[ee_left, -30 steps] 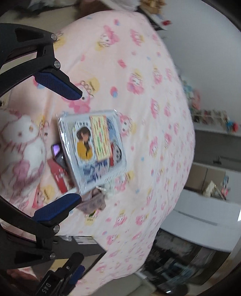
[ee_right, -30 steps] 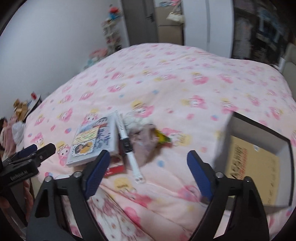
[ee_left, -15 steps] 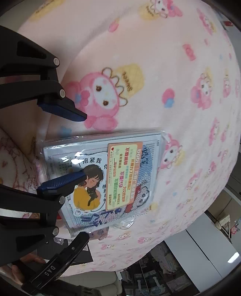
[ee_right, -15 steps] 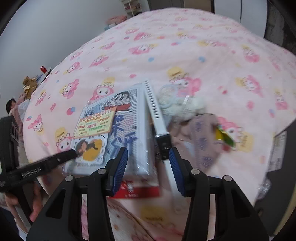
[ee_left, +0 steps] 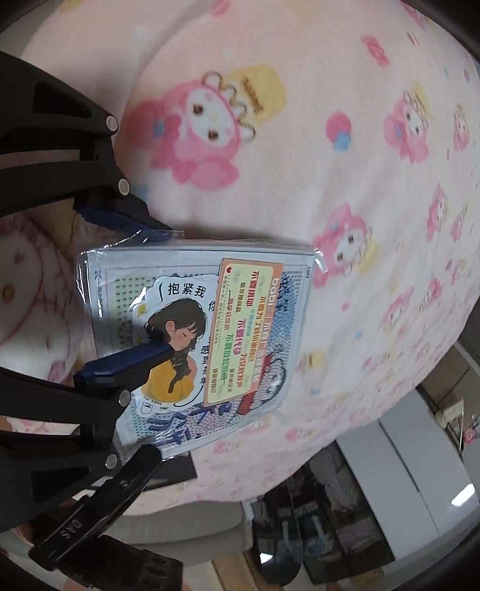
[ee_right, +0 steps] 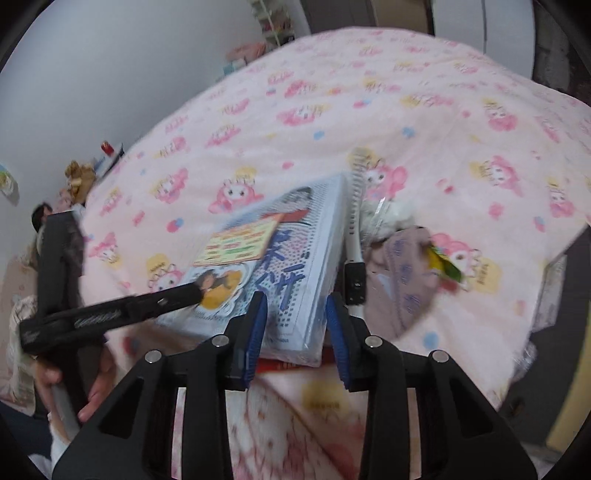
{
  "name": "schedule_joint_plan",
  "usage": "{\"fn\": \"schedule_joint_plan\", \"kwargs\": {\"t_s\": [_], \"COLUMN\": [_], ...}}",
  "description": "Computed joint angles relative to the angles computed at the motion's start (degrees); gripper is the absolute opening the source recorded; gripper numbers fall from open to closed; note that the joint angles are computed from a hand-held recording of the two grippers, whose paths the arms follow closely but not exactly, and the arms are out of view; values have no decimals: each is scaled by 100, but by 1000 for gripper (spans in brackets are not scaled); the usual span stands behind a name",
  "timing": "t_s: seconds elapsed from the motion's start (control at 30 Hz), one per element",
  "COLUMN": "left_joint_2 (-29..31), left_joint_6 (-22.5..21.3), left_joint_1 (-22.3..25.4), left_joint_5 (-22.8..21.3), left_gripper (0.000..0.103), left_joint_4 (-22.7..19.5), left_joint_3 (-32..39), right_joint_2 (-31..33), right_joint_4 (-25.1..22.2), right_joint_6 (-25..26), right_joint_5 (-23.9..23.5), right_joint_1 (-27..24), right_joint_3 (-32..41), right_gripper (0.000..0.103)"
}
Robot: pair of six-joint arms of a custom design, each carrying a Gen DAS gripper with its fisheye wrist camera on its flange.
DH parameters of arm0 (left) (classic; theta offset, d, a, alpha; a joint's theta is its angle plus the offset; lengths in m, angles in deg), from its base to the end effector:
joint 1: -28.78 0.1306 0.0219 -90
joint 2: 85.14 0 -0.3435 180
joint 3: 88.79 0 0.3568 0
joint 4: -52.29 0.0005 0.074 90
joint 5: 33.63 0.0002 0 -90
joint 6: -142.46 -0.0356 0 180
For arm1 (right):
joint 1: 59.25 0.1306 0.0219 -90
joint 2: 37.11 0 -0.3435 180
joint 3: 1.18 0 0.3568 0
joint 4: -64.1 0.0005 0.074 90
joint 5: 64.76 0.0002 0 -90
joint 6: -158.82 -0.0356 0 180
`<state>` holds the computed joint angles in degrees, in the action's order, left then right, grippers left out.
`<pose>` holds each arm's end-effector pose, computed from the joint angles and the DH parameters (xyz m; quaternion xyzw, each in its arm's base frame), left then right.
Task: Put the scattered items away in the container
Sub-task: 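Lift the Shin-chan package with the left gripper and carry it toward the black box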
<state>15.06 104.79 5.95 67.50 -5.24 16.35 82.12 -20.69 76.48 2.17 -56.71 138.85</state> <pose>0.4619 -0.2024 0.4128 -0.2099 0.9196 -0.2675 0.1969 0.5687 0.0387 0.4610 -0.1297 0.9469 0.1848 0.2290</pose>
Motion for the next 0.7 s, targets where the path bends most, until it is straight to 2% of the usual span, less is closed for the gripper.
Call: {"fn": "schedule_joint_plan", "kwargs": {"t_s": [0.07, 0.13, 0.23, 0.27, 0.43, 0.5, 0.57, 0.63, 0.7], "left_joint_2": [107, 149, 118, 118, 567, 920, 1292, 1796, 2338], "left_joint_6": [-112, -188, -292, -370, -1128, -1471, -1770, -2090, -2352], "left_joint_1": [-12, -67, -93, -109, -349, -477, -652, -812, -892], "left_joint_5": [-24, -404, -507, -475, -434, -430, -673, -979, -1054], "left_gripper": [52, 52, 52, 52, 52, 52, 52, 52, 52], "left_joint_4": [-193, -468, -566, -562, -973, -1334, -1765, -2336, -2915], "left_joint_3": [234, 416, 464, 485, 1268, 1832, 2428, 3224, 4051], "right_joint_2": [-176, -292, -310, -296, -344, -344, -327, -295, -262], "right_joint_4": [-10, 5, 50, 70, 346, 418, 455, 475, 466], "right_joint_6": [-162, -234, -342, -399, -333, -306, -343, -412, -488], "right_joint_5": [-392, -526, 2, 28, 486, 629, 657, 712, 767], "right_joint_1": [-185, -298, -301, -318, -250, -201, -182, -165, -158], "right_joint_3": [-200, -504, -786, -829, -1040, -1078, -1100, -1114, -1109], "right_gripper": [34, 34, 35, 35, 37, 38, 38, 39, 39]}}
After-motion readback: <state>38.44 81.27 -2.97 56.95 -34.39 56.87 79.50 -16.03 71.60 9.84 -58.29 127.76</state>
